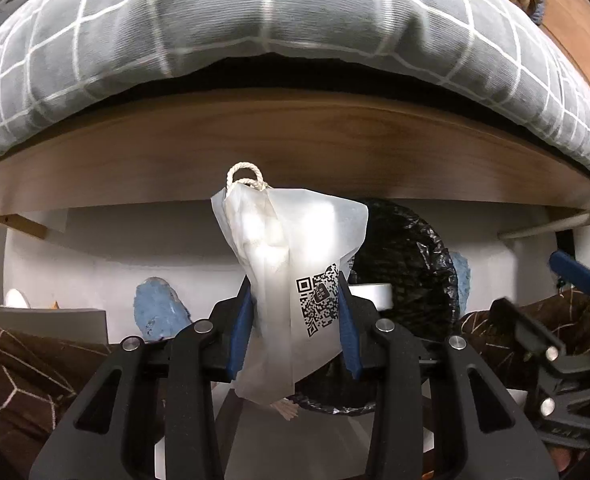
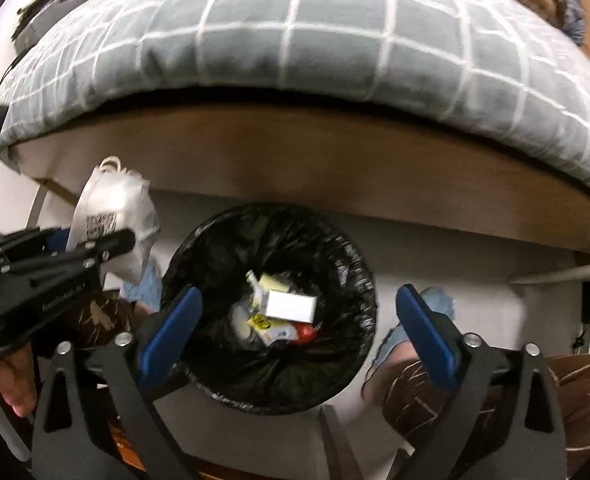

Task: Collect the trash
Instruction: 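Lower the paper bag into the bin and open the left tool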

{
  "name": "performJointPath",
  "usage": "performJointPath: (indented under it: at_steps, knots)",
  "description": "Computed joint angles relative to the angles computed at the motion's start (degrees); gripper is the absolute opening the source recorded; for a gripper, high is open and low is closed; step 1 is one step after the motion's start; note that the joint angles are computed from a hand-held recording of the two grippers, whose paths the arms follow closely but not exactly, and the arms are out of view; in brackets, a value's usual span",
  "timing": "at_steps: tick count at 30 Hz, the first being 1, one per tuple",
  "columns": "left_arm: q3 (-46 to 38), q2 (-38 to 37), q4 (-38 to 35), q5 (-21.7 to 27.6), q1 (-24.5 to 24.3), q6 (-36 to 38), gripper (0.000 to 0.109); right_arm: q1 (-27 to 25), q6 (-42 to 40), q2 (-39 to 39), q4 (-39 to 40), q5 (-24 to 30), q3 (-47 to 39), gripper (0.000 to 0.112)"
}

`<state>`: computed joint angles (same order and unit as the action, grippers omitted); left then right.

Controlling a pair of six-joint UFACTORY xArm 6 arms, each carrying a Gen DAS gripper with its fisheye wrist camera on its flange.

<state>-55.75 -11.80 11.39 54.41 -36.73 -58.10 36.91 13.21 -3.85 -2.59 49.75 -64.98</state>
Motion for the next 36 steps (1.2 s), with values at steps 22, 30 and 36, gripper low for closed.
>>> performJointPath:
  at_steps: [22, 30, 36]
  knots:
    - [-4.85, 8.44, -4.21, -4.61, -2.78, 2.44, 0.038, -5.42, 6.08, -0.95, -6.61, 5.71, -0.61, 0.095]
    - [-5.56, 9.53, -4.48, -5.06, -3.49, 3.22, 0.038, -5.64, 7.13, -0.27, -8.40, 7.22, -1.58, 0.095]
    - [-5.75, 9.39, -4.10, -4.90, -3.48, 3.99, 0.042, -5.71, 7.73, -0.01, -8.59, 6.89, -1.34, 0.095]
